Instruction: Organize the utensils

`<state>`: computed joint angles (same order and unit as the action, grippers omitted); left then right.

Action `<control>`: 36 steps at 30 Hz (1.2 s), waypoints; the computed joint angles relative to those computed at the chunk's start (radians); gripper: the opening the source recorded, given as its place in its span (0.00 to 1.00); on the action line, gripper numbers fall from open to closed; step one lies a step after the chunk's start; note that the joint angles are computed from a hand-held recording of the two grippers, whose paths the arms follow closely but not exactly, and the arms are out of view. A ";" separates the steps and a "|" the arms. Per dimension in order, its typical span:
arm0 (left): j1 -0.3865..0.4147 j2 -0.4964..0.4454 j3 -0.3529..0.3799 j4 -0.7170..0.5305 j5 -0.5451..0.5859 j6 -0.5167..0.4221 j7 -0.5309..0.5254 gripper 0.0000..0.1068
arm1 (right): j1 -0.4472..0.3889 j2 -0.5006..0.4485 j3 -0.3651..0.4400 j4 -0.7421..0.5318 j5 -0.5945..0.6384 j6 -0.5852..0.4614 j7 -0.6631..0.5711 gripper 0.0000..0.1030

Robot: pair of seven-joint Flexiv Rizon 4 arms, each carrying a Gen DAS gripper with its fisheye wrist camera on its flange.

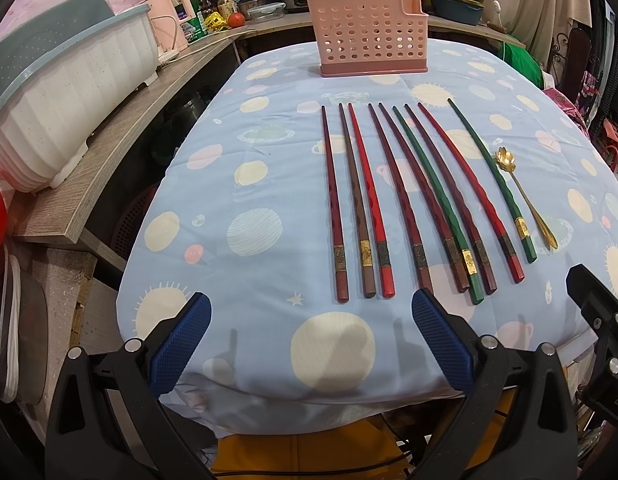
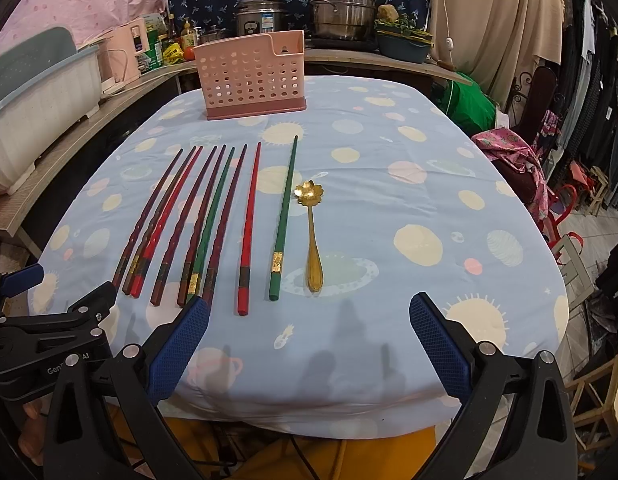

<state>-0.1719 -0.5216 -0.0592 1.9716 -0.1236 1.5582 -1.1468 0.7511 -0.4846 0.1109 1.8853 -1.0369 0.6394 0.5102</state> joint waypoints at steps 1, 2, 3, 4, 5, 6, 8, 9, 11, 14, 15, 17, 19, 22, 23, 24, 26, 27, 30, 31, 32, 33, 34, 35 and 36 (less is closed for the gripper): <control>0.002 0.000 -0.002 0.001 0.000 0.001 0.001 0.90 | 0.001 -0.001 0.000 -0.001 0.000 -0.001 0.000 0.94; 0.003 0.000 -0.003 0.003 0.000 0.002 0.001 0.90 | 0.002 -0.003 0.000 -0.006 0.001 -0.003 -0.003 0.94; -0.002 0.000 0.002 -0.001 0.001 0.000 -0.002 0.90 | 0.003 -0.004 0.000 -0.009 0.002 -0.004 -0.004 0.94; -0.001 0.000 0.000 0.000 0.001 0.001 -0.001 0.90 | 0.003 -0.005 0.000 -0.008 0.002 -0.004 -0.004 0.94; 0.000 0.000 0.000 0.002 0.002 0.004 -0.001 0.90 | 0.003 -0.004 0.000 -0.007 0.002 -0.003 -0.004 0.94; 0.001 0.001 -0.001 0.005 0.003 0.006 -0.001 0.90 | 0.004 -0.007 0.000 -0.011 0.002 -0.003 -0.005 0.94; 0.004 0.002 -0.004 0.010 0.003 0.009 0.000 0.90 | 0.004 -0.006 -0.001 -0.010 0.002 -0.002 -0.005 0.94; 0.005 0.003 -0.005 0.012 0.003 0.011 0.000 0.90 | 0.005 -0.008 -0.002 -0.012 0.002 -0.003 -0.005 0.94; -0.002 0.000 0.002 -0.003 0.001 -0.003 -0.002 0.90 | 0.012 -0.013 0.001 -0.022 0.006 -0.009 -0.006 0.94; -0.002 0.000 0.002 -0.003 0.002 -0.004 -0.002 0.90 | 0.014 -0.015 -0.002 -0.025 0.004 -0.004 -0.007 0.94; 0.000 0.001 0.001 0.000 0.002 -0.003 -0.002 0.90 | 0.015 -0.015 -0.002 -0.025 0.004 -0.003 -0.007 0.94; 0.004 0.002 -0.002 0.007 0.003 0.002 -0.001 0.90 | 0.018 -0.018 -0.003 -0.031 0.007 -0.006 -0.008 0.94; 0.004 0.001 -0.003 0.007 0.003 0.003 0.000 0.90 | 0.016 -0.016 -0.003 -0.027 0.006 -0.002 -0.006 0.94; 0.008 0.002 -0.006 0.010 0.003 0.005 0.003 0.90 | 0.014 -0.013 -0.005 -0.023 0.002 0.006 -0.005 0.94; 0.006 0.002 -0.004 0.007 0.002 0.002 0.002 0.90 | 0.013 -0.011 -0.005 -0.021 0.001 0.006 -0.005 0.94; 0.005 0.001 -0.004 0.006 0.001 0.001 0.001 0.90 | 0.012 -0.010 -0.005 -0.020 0.000 0.007 -0.005 0.94; 0.009 0.002 -0.007 0.009 0.001 0.003 0.004 0.90 | 0.013 -0.012 -0.004 -0.023 0.001 0.008 -0.007 0.94; 0.008 0.002 -0.007 0.008 0.001 0.001 0.003 0.90 | 0.013 -0.012 -0.004 -0.023 0.002 0.008 -0.006 0.94; 0.010 -0.001 -0.009 0.012 0.000 0.006 0.003 0.90 | 0.010 -0.010 -0.005 -0.019 -0.001 0.014 -0.004 0.94; 0.009 -0.001 -0.008 0.013 0.000 0.007 0.003 0.90 | 0.010 -0.009 -0.005 -0.019 -0.002 0.013 -0.004 0.94; 0.007 -0.001 -0.007 0.010 0.000 0.005 0.003 0.90 | 0.009 -0.009 -0.005 -0.018 -0.002 0.014 -0.005 0.94; 0.006 -0.001 -0.006 0.009 0.000 0.004 0.002 0.90 | 0.010 -0.011 -0.005 -0.020 -0.001 0.014 -0.005 0.94; 0.011 -0.001 -0.010 0.013 0.000 0.007 0.005 0.90 | 0.009 -0.010 -0.005 -0.019 -0.001 0.015 -0.004 0.94; 0.010 -0.001 -0.010 0.011 -0.001 0.004 0.005 0.90 | 0.009 -0.010 -0.005 -0.018 -0.001 0.015 -0.004 0.94; 0.003 -0.011 -0.004 0.006 0.001 0.008 0.001 0.90 | 0.010 -0.011 -0.004 -0.020 0.000 0.014 -0.004 0.94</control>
